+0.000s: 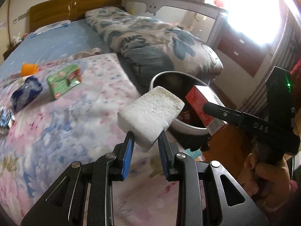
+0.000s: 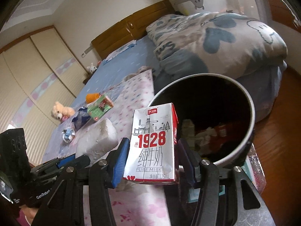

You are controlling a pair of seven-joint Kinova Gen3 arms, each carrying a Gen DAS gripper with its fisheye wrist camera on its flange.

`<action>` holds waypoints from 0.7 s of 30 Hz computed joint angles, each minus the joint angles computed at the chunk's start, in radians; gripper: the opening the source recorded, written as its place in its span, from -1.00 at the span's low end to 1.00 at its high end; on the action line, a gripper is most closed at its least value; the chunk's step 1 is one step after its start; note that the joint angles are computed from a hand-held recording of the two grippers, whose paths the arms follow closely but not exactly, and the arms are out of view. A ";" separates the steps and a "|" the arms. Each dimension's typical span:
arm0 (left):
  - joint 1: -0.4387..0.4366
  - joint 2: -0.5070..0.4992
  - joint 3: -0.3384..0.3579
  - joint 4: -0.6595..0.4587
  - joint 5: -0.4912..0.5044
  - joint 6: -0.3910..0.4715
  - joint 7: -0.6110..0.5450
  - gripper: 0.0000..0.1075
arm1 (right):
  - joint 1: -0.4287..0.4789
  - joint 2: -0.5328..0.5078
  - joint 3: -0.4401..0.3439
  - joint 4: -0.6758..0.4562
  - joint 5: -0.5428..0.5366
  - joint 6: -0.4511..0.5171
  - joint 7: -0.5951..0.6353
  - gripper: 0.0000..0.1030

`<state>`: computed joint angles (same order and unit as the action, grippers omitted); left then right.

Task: Collect trash
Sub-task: 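Carry the sponge and milk carton over the black bin with both tools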

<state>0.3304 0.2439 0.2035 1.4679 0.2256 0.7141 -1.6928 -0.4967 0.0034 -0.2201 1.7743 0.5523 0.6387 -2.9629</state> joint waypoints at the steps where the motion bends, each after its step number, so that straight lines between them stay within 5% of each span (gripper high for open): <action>1: 0.008 0.006 0.001 -0.011 -0.007 0.004 0.004 -0.54 | 0.003 -0.003 0.003 0.003 0.001 0.001 0.001 0.04; 21: 0.125 0.150 -0.009 -0.239 -0.124 0.108 0.071 -0.54 | 0.089 -0.009 0.033 0.027 -0.046 -0.026 0.065 0.04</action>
